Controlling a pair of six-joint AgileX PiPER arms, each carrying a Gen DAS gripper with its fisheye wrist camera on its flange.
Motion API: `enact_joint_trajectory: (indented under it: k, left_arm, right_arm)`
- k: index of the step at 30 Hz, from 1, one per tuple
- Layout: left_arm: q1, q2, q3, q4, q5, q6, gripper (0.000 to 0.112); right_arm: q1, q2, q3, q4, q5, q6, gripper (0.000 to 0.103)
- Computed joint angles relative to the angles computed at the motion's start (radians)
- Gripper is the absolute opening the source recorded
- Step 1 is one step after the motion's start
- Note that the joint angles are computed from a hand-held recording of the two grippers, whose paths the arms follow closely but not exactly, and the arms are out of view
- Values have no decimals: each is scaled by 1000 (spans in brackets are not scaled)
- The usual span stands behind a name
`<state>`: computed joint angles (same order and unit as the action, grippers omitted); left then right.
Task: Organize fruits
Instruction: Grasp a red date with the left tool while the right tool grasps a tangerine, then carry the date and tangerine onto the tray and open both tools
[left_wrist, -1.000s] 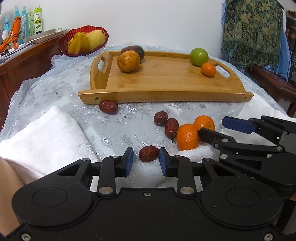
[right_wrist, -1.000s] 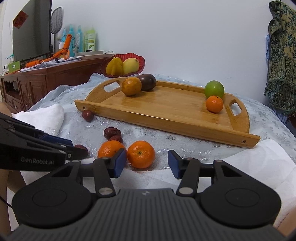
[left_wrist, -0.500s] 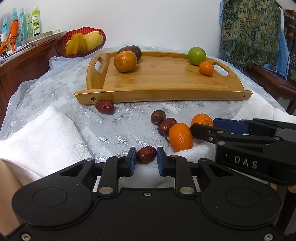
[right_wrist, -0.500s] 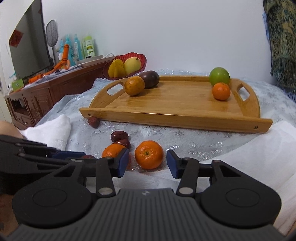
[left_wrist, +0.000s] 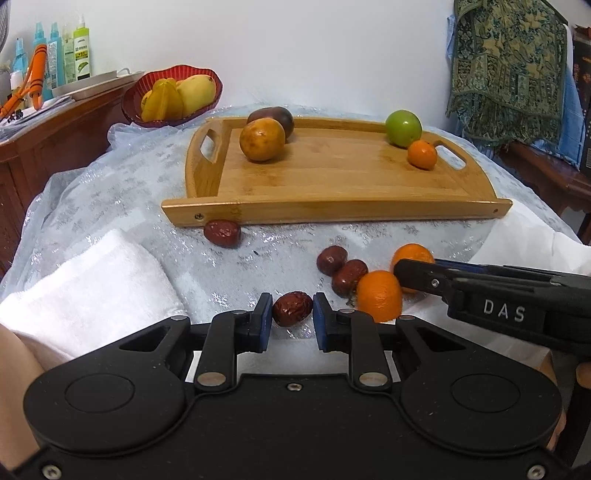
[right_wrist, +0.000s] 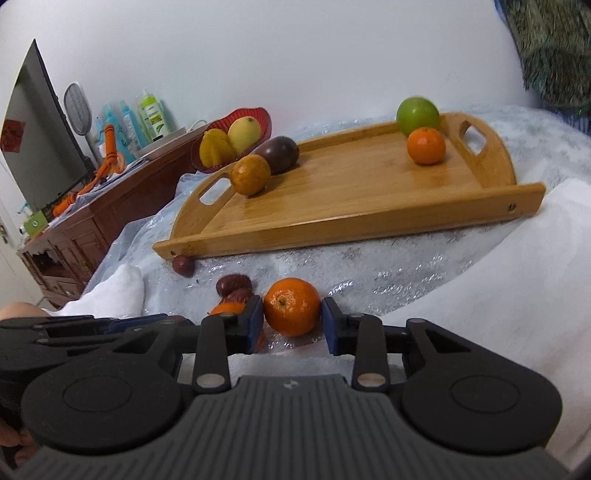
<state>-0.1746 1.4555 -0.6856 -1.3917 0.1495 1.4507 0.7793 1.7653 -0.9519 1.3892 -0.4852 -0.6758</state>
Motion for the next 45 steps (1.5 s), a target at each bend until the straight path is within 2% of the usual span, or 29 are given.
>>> enact_joint_trajectory:
  k: [8, 12, 15, 25, 28, 31, 34, 36, 39, 45]
  left_arm:
    - [5, 11, -29, -45, -10, 55, 22]
    - [16, 37, -83, -69, 6, 76, 22]
    - [28, 77, -153, 12, 28, -23, 22]
    - [29, 243, -398, 254, 40, -304, 22]
    - [34, 296, -483, 415, 70, -479, 22]
    - [46, 337, -547, 450, 108, -525, 22]
    - [42, 382, -604, 544, 121, -624, 22]
    - [45, 418, -655, 603, 157, -697, 22]
    - [48, 462, -716, 649, 187, -759, 22]
    - [40, 496, -743, 674, 180, -773, 22]
  right_arm:
    - [70, 18, -28, 116, -213, -150, 37]
    - [63, 3, -19, 92, -274, -137, 37]
    - [38, -5, -23, 85, -297, -147, 37]
    - [-89, 0, -82, 71, -266, -225, 38]
    - [-135, 8, -109, 77, -236, -246, 38]
    - [-178, 18, -133, 86, -202, -270, 38]
    - [-216, 31, -160, 104, -165, -294, 38]
    - [-234, 44, -181, 128, -151, -315, 38]
    - [-252, 65, -211, 174, -135, -346, 38]
    - [-254, 97, -249, 254, -127, -422, 38]
